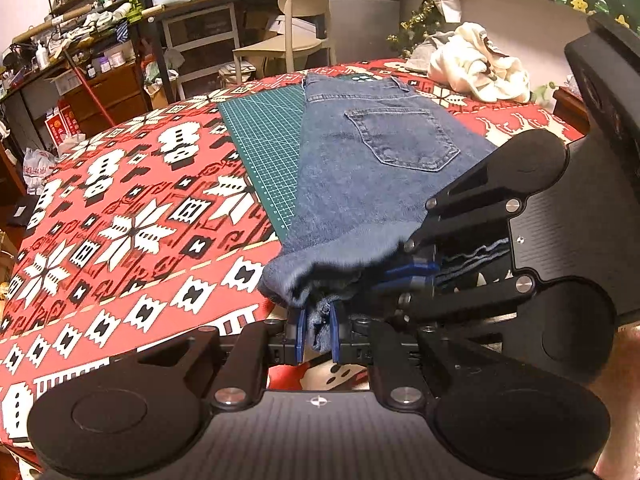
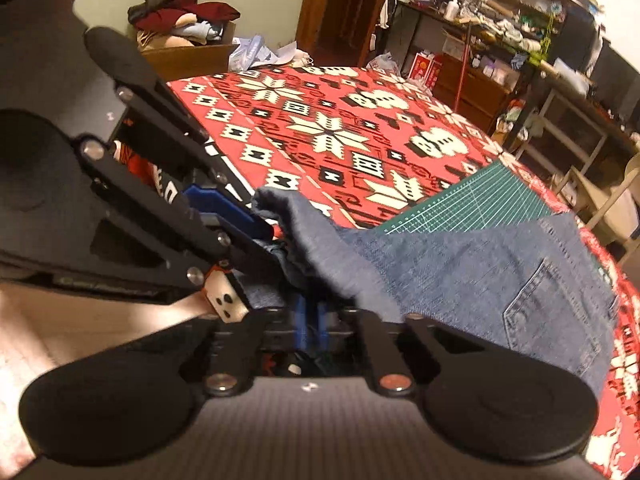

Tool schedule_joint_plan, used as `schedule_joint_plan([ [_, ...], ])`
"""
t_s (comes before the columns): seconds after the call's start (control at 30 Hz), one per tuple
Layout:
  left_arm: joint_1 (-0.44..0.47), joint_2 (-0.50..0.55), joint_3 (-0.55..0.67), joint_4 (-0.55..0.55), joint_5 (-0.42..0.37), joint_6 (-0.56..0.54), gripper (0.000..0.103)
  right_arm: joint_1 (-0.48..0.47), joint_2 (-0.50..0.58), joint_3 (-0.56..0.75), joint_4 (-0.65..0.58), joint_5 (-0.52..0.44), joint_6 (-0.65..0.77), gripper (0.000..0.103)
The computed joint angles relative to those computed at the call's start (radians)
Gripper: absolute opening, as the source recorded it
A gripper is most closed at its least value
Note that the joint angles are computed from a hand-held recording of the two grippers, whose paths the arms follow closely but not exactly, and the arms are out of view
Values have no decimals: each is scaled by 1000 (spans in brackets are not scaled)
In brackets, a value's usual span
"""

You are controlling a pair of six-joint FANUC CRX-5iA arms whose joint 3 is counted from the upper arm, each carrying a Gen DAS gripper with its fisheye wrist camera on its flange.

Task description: Fold clothes

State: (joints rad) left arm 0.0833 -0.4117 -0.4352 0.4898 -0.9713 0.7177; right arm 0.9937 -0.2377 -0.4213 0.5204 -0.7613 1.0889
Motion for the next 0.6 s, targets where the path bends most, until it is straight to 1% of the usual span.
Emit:
schedule_joint_plan([
  [0.03,8,-3,-3,7,-6,-9,10,8,-3,-6,17,-4,-14,1],
  [0.07,16,-6,-7,14,-12,-17,5,12,-6,-4,9,-13,-18,1],
  [0.13,29,-6,-7,10,-27,-8,4,18,-10,3,-11,-29,-20,1],
  [0.2,42,-5,-6,3,-43,6,3,4,-9,27,-87,-37,22,1],
  [0.3,66,-10,-9,20,-63,11,3,-39,0,104,-281,-71,156,0],
  [0.33,74,-16,-12,31,-65,8,3,-41,2,114,-310,-83,184,0],
  [0.4,92,-27,-18,51,-71,2,3,-19,0,96,-264,-86,162,0],
  [0.5,120,-49,-26,96,-83,-23,3,-8,-31,65,-211,-65,109,0],
  [0.6,143,-69,-38,180,-90,-75,4,-27,-74,59,-218,-45,109,1],
])
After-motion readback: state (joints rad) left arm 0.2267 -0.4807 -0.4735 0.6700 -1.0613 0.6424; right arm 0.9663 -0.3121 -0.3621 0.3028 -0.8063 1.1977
